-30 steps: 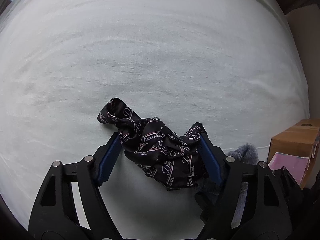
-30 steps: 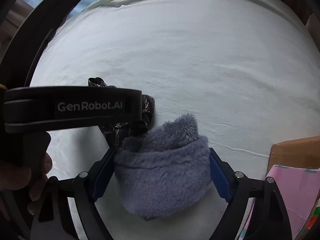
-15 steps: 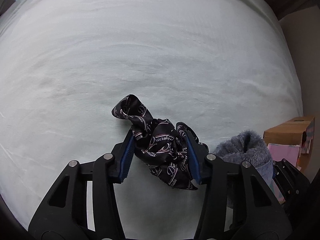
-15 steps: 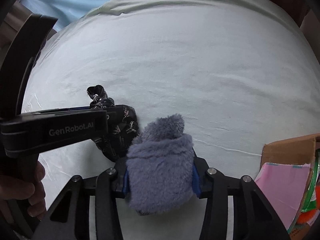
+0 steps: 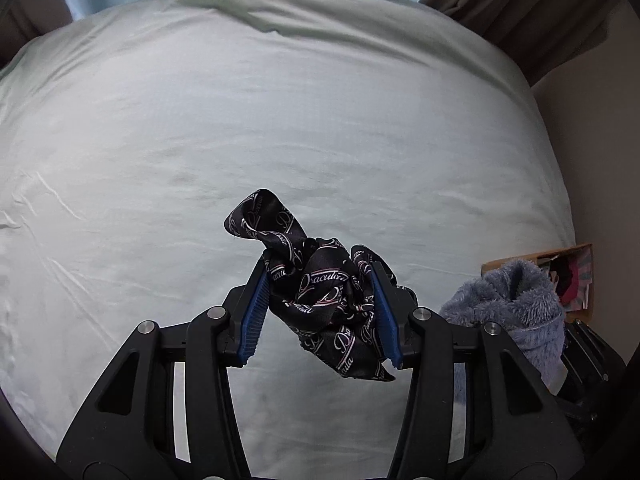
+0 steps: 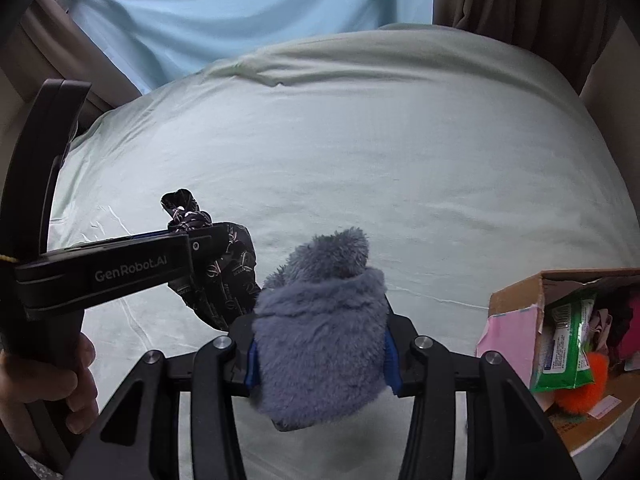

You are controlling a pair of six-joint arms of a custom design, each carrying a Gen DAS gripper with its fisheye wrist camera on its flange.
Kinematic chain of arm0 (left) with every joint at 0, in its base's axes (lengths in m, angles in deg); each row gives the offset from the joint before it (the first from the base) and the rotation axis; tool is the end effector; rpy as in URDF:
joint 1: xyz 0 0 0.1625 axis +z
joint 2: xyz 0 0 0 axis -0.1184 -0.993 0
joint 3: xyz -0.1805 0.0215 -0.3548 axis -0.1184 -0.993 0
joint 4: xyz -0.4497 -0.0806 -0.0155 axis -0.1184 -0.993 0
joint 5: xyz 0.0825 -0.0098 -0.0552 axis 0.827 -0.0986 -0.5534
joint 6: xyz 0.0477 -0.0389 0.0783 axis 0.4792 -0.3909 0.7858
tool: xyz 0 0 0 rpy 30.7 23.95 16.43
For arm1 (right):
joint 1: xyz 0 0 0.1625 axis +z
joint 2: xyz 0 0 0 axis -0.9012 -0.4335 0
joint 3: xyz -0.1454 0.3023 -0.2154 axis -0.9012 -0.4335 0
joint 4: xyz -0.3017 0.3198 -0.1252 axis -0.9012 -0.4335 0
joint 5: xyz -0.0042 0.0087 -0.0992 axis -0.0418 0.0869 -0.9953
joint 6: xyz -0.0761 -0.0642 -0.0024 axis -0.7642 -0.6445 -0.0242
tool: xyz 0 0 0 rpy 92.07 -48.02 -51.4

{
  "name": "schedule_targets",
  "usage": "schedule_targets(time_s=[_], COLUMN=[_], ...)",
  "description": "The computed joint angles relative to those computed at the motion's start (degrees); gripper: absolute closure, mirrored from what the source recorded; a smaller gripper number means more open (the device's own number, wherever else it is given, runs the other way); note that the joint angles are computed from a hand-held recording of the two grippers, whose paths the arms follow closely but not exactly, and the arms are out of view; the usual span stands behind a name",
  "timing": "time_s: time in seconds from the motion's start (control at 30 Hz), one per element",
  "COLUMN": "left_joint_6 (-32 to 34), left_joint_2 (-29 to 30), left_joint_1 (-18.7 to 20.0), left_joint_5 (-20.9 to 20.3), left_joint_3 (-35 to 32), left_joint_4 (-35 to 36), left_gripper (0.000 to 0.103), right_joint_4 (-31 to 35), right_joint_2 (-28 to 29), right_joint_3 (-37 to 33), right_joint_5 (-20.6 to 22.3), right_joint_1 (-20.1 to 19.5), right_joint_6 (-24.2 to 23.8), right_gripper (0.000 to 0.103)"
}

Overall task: Organize soft objects
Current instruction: 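Carry the patterned cloth and grey sock over the box with both tools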

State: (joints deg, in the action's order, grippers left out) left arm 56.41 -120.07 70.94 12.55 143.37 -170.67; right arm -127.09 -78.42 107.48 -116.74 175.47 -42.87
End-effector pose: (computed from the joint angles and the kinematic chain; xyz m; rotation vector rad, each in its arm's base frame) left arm -0.1434 -0.7221 0.2276 0.3279 2.5862 -0.2574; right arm 0.3150 -0.6267 0.0856 0.1182 -2.4587 0.5340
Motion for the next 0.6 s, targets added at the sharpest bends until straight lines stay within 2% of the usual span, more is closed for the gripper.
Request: schedule_targets(time_s=[0.33,0.43,0.6], left_joint_6=[-0.1,-0.1,-2.1], left_joint_2=[-10.4,-11.6,-12.6], left_joint_1=[-7.3,-10.1,-14.8], left_joint_5=[0.3,0.7,0.4], left_joint_3=[4.1,5.1,6.7], left_joint_4=[0.9,0.3,-0.7], left_gripper=[0.059,0.058,0.059], right_joint_4=[-1.1,-1.9,-1.9], right_joint_2=[-7.3,-9.1,-15.6], right_joint_3=[4.5,5.2,8.9], right_joint_5=[-5.7,-6.9,-9.8], right_joint_1=[7.9,8.5,9.7], right_joint_6=[5.9,7.0,8.0], right_gripper=[0.06,0.06,0.06])
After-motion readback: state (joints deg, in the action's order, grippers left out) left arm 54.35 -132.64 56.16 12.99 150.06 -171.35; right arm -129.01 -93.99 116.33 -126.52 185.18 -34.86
